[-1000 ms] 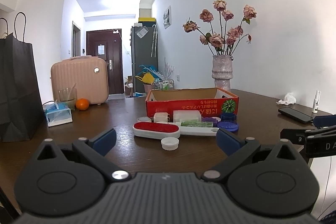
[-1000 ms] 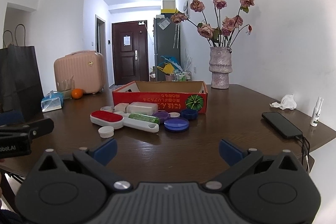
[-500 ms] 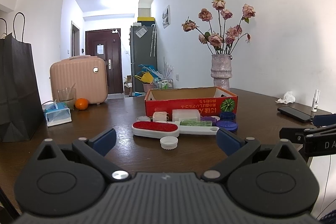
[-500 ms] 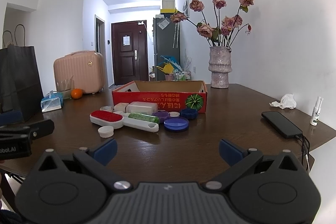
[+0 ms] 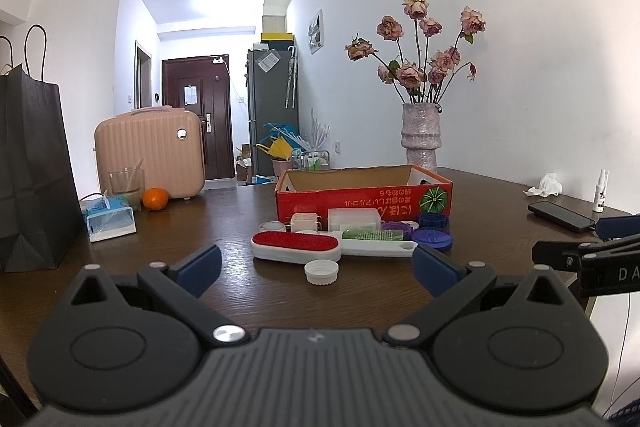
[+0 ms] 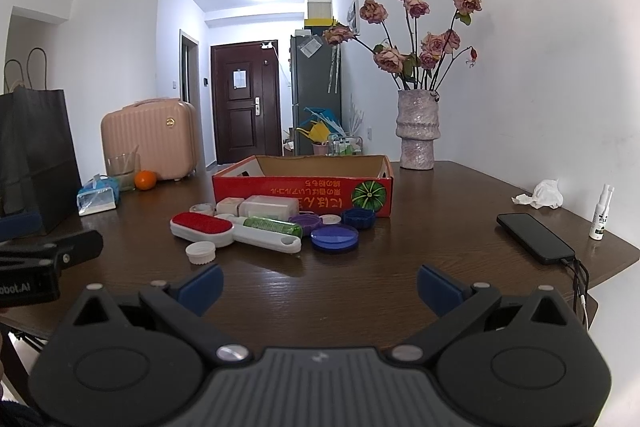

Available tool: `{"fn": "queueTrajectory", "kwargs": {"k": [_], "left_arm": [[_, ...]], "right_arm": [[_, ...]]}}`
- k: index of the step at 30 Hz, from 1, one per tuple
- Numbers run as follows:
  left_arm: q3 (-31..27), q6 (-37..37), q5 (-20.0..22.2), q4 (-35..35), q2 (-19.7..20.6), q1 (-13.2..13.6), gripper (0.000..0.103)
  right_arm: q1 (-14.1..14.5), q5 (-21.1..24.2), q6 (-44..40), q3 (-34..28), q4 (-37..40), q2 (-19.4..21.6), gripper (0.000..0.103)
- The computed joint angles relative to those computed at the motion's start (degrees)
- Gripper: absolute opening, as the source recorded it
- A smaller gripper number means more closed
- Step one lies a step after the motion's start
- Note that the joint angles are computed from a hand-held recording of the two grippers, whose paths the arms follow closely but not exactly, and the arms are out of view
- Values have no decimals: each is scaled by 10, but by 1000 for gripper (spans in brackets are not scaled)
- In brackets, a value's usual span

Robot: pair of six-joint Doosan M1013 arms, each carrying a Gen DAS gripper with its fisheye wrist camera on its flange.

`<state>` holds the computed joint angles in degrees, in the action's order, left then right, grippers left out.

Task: Organize rigid objects

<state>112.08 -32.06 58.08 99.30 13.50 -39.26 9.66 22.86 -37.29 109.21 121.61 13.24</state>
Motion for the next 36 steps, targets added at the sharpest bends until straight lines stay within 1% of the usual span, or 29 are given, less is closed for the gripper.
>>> {"fn": "queueTrajectory", "kwargs": {"k": [9,12,14,16,17,18,20,22,24,25,27,28,29,30,31,33,34,35,36], "left_arm": [[-1,4,-5,-4,2,0,103],[-5,13,-15,-7,4,4,103],[-8,13,-10,-1,8,8,103],[-17,29,-15,-13,13,17,103],[-22,37,-22,-24,16,23,103],[-26,40,-34,-32,17,30,103],[-32,42,-60,-42,19,44,103],[-42,57,-73,-66,25,56,103],[-50,77,-82,-76,30,66,103],[-54,86,-84,-79,33,71,103],[-62,102,-99,-81,38,83,103],[-67,112,-113,-87,40,90,103],[-73,120,-127,-97,42,98,103],[-78,128,-149,-111,43,107,103],[-84,139,-171,-129,44,115,103],[-97,163,-220,-169,47,134,102],[-105,189,-245,-199,51,143,99],[-115,220,-258,-230,55,150,96],[-125,249,-263,-257,61,155,92]], "right_arm": [[1,-3,-5,-1,7,2,103],[2,-4,-7,-5,9,6,103],[2,0,-21,-8,22,12,103],[3,-5,-13,-17,18,20,103],[3,-9,15,-25,-6,26,103],[3,-10,39,-32,-27,31,103],[3,-14,52,-42,-34,40,103],[6,-22,62,-56,-40,50,103],[6,-27,120,-77,-96,63,101],[6,-27,135,-85,-110,68,100],[8,-26,181,-106,-162,82,94],[8,-19,217,-118,-201,90,91],[8,-12,261,-131,-246,97,85],[9,-5,310,-146,-292,106,82],[10,1,337,-156,-316,113,77],[16,-6,370,-177,-353,126,76],[20,-18,392,-188,-378,133,76],[24,-28,417,-202,-409,140,76],[27,-35,437,-210,-432,146,76]]}}
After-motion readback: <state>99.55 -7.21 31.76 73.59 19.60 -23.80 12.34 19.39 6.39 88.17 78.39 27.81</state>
